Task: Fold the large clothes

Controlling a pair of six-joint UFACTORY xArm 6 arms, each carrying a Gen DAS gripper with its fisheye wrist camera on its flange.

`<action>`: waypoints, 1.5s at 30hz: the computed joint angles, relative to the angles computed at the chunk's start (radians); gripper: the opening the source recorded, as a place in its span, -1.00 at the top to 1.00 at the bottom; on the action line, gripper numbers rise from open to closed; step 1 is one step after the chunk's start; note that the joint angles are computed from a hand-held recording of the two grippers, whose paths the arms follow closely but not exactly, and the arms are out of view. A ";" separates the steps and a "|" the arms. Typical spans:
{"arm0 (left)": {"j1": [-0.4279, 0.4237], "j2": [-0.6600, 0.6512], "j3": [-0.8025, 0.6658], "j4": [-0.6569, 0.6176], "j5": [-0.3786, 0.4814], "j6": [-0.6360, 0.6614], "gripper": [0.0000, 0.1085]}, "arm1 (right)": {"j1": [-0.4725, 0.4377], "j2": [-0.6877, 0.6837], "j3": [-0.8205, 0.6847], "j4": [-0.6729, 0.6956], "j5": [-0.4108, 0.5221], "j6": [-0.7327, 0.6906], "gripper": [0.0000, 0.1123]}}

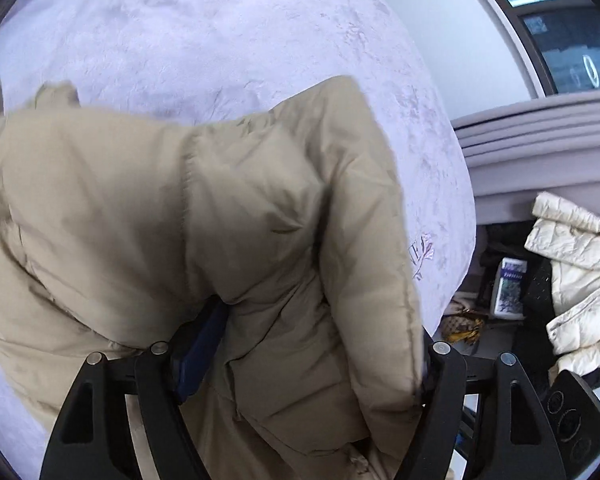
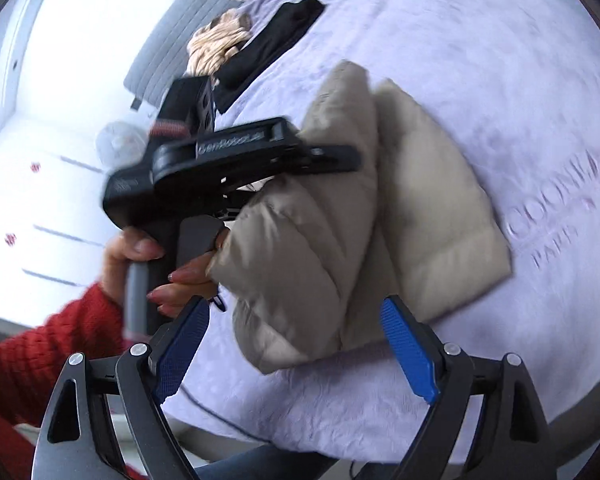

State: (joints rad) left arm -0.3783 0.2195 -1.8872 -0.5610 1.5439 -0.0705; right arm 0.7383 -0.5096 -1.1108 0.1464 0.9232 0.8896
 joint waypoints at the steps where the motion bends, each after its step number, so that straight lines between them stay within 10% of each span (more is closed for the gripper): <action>1: -0.006 -0.002 -0.036 0.034 0.000 0.020 -0.39 | 0.015 0.063 -0.063 -0.065 0.060 0.010 -0.47; 4: -0.033 -0.050 -0.062 0.169 -0.099 0.080 -0.39 | 0.060 0.180 -0.201 -0.245 0.209 0.058 0.52; 7: -0.036 -0.114 0.015 0.361 -0.247 0.071 -0.40 | 0.067 0.168 -0.186 -0.301 0.199 0.113 0.69; 13: 0.047 -0.106 0.171 0.442 -0.316 -0.020 -0.39 | 0.002 -0.025 0.043 -0.220 0.192 0.273 0.71; 24: -0.133 0.085 0.042 0.577 -0.385 -0.122 -0.40 | -0.180 -0.136 0.259 -0.140 0.160 0.148 0.71; 45: -0.090 -0.100 0.121 0.628 -0.250 -0.223 -0.43 | -0.237 0.099 0.021 0.034 0.250 -0.302 0.67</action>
State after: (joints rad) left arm -0.4682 0.1192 -1.7660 0.0667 1.2936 -0.2935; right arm 0.5014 -0.4108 -1.0893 0.1802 1.1733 0.5879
